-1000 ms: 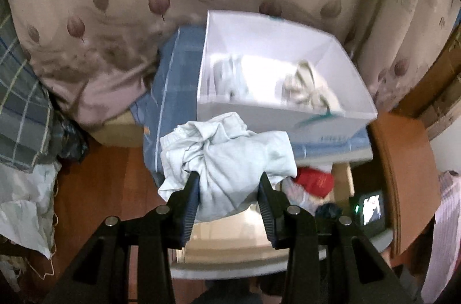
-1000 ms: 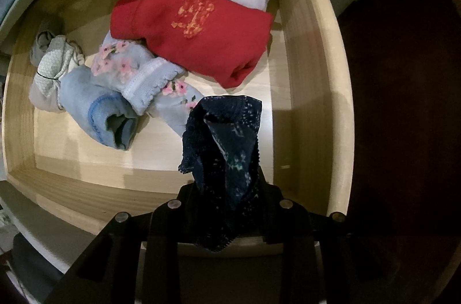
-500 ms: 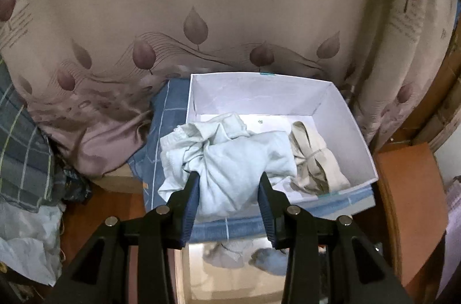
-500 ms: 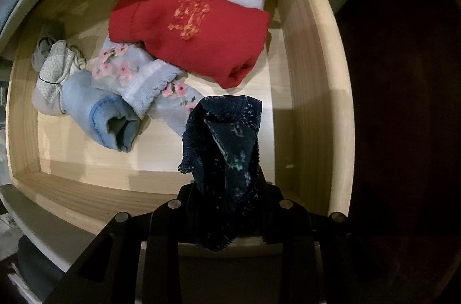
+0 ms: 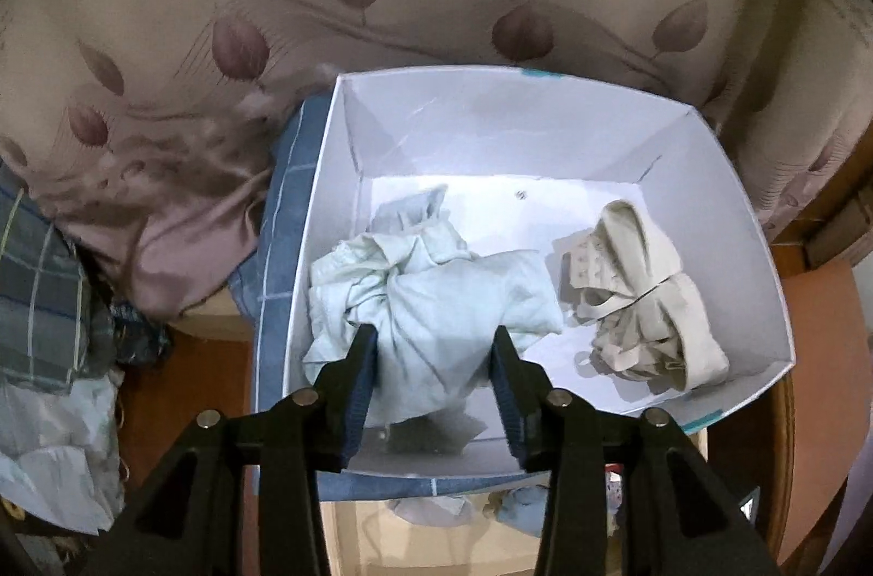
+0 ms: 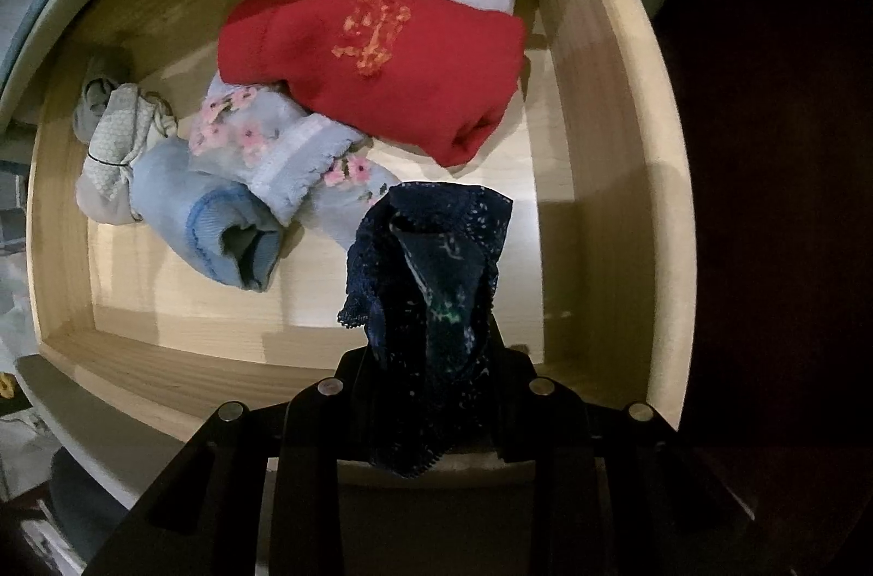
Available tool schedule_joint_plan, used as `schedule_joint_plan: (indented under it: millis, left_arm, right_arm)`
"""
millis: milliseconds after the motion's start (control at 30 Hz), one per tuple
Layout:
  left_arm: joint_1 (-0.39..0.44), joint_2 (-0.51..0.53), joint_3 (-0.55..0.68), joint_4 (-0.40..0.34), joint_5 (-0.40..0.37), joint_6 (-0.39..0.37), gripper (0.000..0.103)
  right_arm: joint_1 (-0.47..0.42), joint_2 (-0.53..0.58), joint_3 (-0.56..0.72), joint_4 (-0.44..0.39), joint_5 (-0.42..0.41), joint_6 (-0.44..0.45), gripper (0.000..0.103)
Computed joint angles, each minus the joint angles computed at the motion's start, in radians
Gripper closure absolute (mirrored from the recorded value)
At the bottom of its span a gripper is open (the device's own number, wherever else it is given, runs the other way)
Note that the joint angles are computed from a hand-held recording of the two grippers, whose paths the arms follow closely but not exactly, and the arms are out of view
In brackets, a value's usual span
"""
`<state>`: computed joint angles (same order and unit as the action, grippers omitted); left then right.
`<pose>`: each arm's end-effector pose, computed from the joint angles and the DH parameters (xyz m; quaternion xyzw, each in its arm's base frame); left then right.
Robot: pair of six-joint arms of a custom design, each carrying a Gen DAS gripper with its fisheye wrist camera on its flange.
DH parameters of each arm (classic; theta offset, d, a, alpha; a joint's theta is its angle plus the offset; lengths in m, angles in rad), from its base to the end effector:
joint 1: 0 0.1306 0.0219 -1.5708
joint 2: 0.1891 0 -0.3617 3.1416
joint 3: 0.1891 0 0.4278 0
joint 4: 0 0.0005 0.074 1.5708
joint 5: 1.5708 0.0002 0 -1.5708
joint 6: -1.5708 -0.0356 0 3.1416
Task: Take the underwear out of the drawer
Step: 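Carry the pale grey underwear into the white box and release it with the left gripper, then move the empty left gripper back over the drawer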
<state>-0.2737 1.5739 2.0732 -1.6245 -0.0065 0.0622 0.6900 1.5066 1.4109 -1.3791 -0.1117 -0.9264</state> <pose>0.4944 -0.1391 0.5915 0.1022 0.9699 -0.0338 0.2184 0.3858 0.3229 0.3397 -0.1150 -0.9906 -0.0731 0.0072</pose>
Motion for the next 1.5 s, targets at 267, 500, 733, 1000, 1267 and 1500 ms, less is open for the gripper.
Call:
schedule_joint_plan:
  millis: [267, 500, 733, 1000, 1267, 1500]
  left_arm:
    - [0.011, -0.004, 0.001, -0.029, 0.033, 0.002, 0.053]
    - [0.020, -0.038, 0.019, -0.016, 0.047, 0.012, 0.046]
    - [0.042, -0.166, -0.129, -0.001, 0.034, -0.004, 0.046]
    - [0.057, -0.395, -0.433, 0.071, -0.048, -0.025, 0.046]
    - [0.053, -0.540, -0.683, 0.111, -0.049, 0.075, 0.046]
    - [0.013, -0.603, -0.830, 0.145, -0.103, 0.181, 0.046]
  right_arm:
    - [-0.007, 0.009, 0.007, -0.007, -0.001, 0.007, 0.076]
    - [0.005, 0.036, 0.031, -0.015, 0.005, 0.000, 0.076]
    - [0.019, 0.059, 0.052, -0.026, 0.025, -0.001, 0.076]
    - [0.043, 0.074, 0.084, -0.043, 0.062, -0.013, 0.076]
    - [0.061, 0.066, 0.095, -0.038, 0.081, -0.026, 0.076]
    - [0.052, 0.038, 0.063, 0.020, 0.053, -0.033, 0.076]
